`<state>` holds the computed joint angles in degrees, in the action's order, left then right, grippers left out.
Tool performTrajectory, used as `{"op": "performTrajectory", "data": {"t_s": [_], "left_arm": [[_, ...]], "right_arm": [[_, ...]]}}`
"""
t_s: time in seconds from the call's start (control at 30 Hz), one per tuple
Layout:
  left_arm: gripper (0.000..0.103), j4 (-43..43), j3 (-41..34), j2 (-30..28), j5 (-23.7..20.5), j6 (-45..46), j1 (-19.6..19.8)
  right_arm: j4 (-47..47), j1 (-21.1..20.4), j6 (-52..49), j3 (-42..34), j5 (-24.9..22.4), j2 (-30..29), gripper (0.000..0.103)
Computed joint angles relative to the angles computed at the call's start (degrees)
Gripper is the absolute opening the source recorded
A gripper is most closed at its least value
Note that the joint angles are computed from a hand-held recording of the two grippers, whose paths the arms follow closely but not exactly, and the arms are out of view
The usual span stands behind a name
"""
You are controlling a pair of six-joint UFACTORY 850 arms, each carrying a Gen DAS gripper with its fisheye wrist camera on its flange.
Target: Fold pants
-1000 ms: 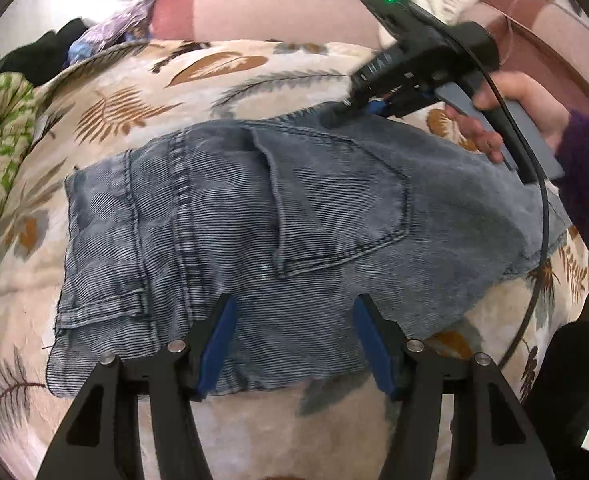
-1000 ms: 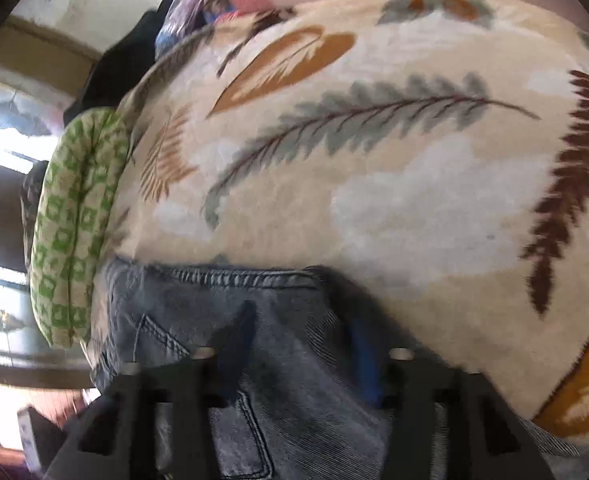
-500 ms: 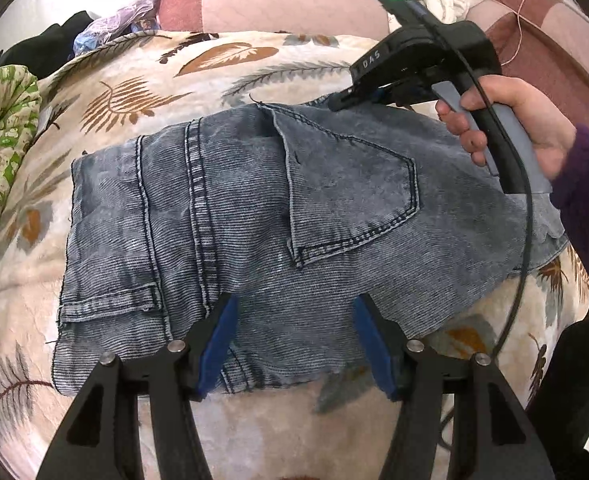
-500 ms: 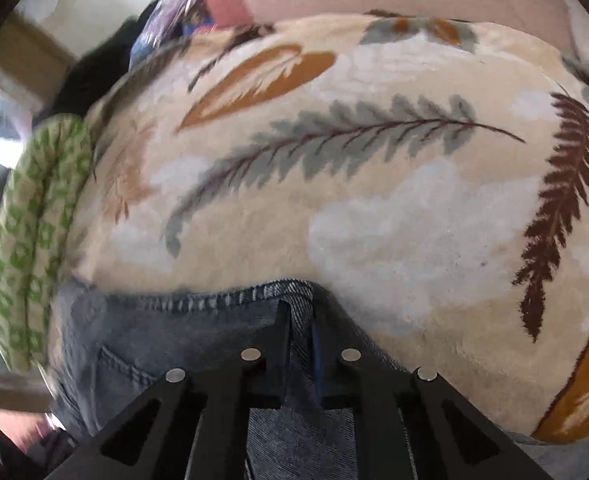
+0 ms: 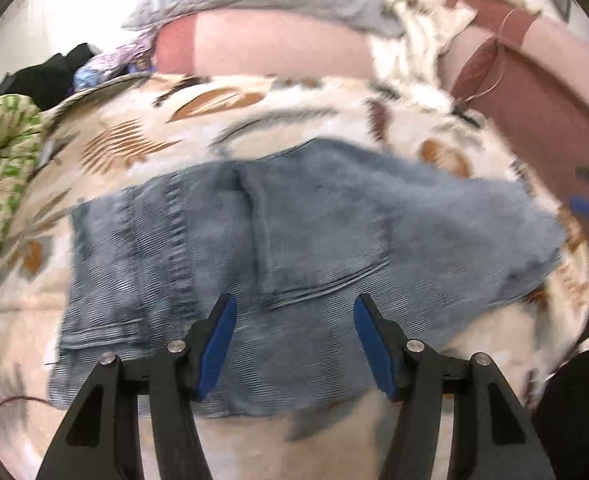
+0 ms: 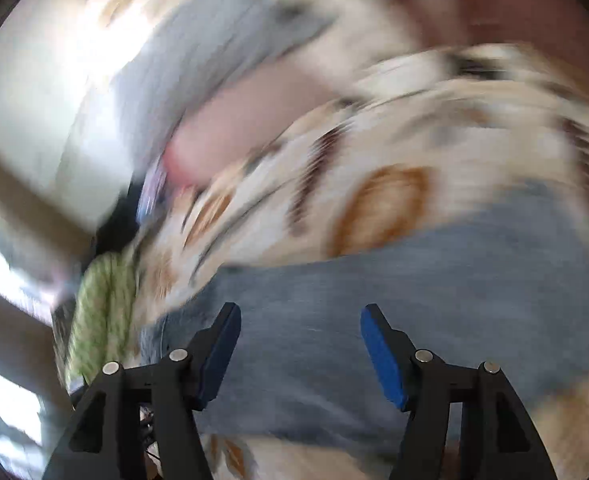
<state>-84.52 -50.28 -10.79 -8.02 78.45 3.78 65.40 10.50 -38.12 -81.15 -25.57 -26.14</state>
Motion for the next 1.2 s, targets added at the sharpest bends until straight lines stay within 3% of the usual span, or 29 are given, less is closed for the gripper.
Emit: {"op": "performTrajectory", "data": {"t_s": [0.07,0.13,0.2,0.3,0.4,0.47,0.63,0.73,0.97,1.13,1.2], "left_arm": [[0.062,-2.02,-0.52,0.35,-1.87,1.31,-0.91],[0.062,1.79,-1.58,0.6,-2.52,-2.05,-2.68],[0.062,12.86,-3.17,0.76,-2.73,-10.56,-4.66],[0.071,30.85,-7.58,-0.36,-1.6,-22.78,-8.32],[0.073,48.83,-11.84,-1.77,-1.57,-36.68,-10.63],[0.073,58.5,-17.53,-4.7,-5.55,-43.91,-11.6],[0.073,68.37,-31.65,-13.67,-15.23,-47.3,-14.02],[0.073,76.6,-41.78,-21.07,-20.87,-52.09,-16.46],[0.073,77.4,-62.8,-36.24,-32.61,-53.13,-19.46],[0.073,74.85,-78.35,-46.54,-40.14,-49.74,-21.15],[0.073,74.95,-84.56,-50.52,-43.1,-48.91,-21.66]], "right_arm": [[11.99,-4.31,-5.21,8.69,2.16,6.17,0.073],[23.99,-7.2,-11.79,13.93,0.78,8.86,0.078],[30.56,-8.25,-15.22,16.57,0.31,9.21,0.078],[32.38,-8.81,-13.91,17.59,-2.63,7.07,0.078],[33.72,-8.45,-13.46,16.82,-3.79,4.34,0.078],[35.7,-8.18,-12.97,16.27,-3.69,2.72,0.078],[32.54,-8.71,-7.41,14.86,-3.65,-0.08,0.078],[36.3,-8.91,-7.69,15.41,-4.55,-0.82,0.078],[44.89,-9.52,-11.41,16.08,-6.84,-1.42,0.084],[57.39,-10.51,-18.0,17.26,-9.78,-2.26,0.084],[56.43,-10.34,-17.98,15.99,-8.78,-2.81,0.085]]}}
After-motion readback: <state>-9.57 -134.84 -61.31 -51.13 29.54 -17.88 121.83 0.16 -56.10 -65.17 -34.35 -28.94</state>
